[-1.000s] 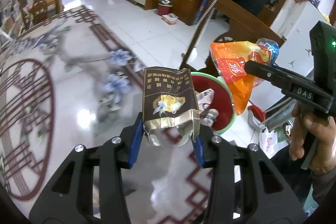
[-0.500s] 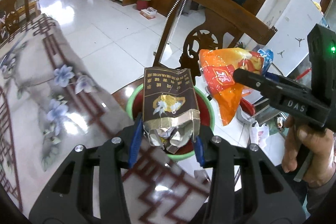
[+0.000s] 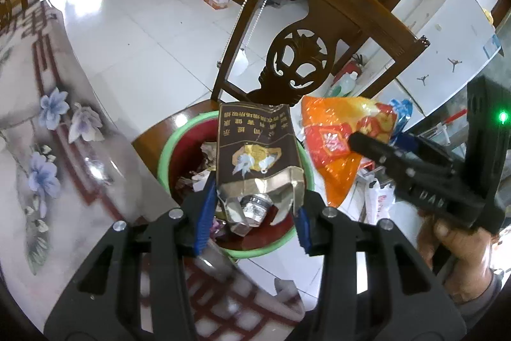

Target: Collect trash

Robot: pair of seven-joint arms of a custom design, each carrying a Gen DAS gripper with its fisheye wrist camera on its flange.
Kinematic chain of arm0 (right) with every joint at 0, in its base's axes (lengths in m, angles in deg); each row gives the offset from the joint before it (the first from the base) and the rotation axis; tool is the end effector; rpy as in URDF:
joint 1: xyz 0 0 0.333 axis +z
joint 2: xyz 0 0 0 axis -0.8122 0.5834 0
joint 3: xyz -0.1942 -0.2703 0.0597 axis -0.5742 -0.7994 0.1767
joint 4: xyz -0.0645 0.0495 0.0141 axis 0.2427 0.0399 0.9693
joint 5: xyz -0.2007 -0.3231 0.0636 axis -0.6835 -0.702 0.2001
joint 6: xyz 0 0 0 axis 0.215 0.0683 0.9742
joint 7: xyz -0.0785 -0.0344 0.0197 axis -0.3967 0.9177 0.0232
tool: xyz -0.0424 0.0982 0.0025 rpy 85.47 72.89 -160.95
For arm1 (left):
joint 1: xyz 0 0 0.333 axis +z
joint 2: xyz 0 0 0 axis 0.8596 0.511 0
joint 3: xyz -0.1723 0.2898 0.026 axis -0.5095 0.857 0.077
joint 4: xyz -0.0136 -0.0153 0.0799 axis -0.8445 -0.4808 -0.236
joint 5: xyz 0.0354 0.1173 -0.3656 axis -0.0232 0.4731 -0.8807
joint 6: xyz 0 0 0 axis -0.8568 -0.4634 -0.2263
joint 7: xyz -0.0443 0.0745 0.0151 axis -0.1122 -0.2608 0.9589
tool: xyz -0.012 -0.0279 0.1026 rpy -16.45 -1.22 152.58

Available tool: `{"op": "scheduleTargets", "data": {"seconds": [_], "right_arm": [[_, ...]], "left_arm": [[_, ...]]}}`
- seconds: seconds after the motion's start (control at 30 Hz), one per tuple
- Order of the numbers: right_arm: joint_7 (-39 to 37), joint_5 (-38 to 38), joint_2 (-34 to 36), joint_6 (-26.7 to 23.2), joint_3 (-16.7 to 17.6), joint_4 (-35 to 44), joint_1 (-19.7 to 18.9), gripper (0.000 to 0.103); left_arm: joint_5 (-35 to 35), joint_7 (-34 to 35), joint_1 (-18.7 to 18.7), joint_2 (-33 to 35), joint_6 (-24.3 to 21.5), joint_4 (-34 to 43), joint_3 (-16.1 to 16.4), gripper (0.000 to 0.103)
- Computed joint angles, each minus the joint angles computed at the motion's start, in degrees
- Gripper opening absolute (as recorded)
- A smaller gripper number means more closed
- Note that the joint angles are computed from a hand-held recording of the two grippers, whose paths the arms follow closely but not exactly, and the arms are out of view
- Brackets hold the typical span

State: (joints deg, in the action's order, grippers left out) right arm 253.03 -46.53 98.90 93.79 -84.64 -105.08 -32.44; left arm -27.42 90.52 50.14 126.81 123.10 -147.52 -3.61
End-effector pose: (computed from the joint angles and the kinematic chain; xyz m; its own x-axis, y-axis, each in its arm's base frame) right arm 0.6003 0.2273 0.3702 -0.2948 -0.9435 -0.1514 -0.7459 0.3262 -0.5807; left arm 0.7155 -0.2891 0.3668 -0.6337 -0.6902 0.3493 -0.7531 0.4472 -0.4826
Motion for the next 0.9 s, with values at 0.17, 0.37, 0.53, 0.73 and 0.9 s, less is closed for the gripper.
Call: {"op": "scheduleTargets", "data": {"seconds": [0.17,0.37,0.53,0.73,0.9], "right_arm": [[-2.1,1.1,0.7,-0.7,0.4,0.8,-0.2,0.067],[-6.0,4.9,2.0,-1.3,1.3,2.2,-0.7,0.067],[-5.6,4.5,2.6,-2.3,0.2,3.2,0.6,0.074],[-4.9,2.6,3.3,-4.7,-0.6,5.0,2.1,0.095],[-4.2,0.4,4.2,-7.6,-0.1,7.4,2.9,0.095]], "left_arm": [[0.8,-1.8,-0.7,1.5,-1.6,2.2,0.4,0.042],[0.7,-2.8,-0.7,3.1,-2.8,4.7,0.0,0.05],[-2.9,-3.3,1.3,2.8,-1.3,4.4,-1.4,0.071],[-3.3,-4.0,1.8,0.2,2.8,0.7,0.0,0.098],[-4.0,-2.0,3.5,-4.0,9.1,-6.2,0.1,0.098]]}}
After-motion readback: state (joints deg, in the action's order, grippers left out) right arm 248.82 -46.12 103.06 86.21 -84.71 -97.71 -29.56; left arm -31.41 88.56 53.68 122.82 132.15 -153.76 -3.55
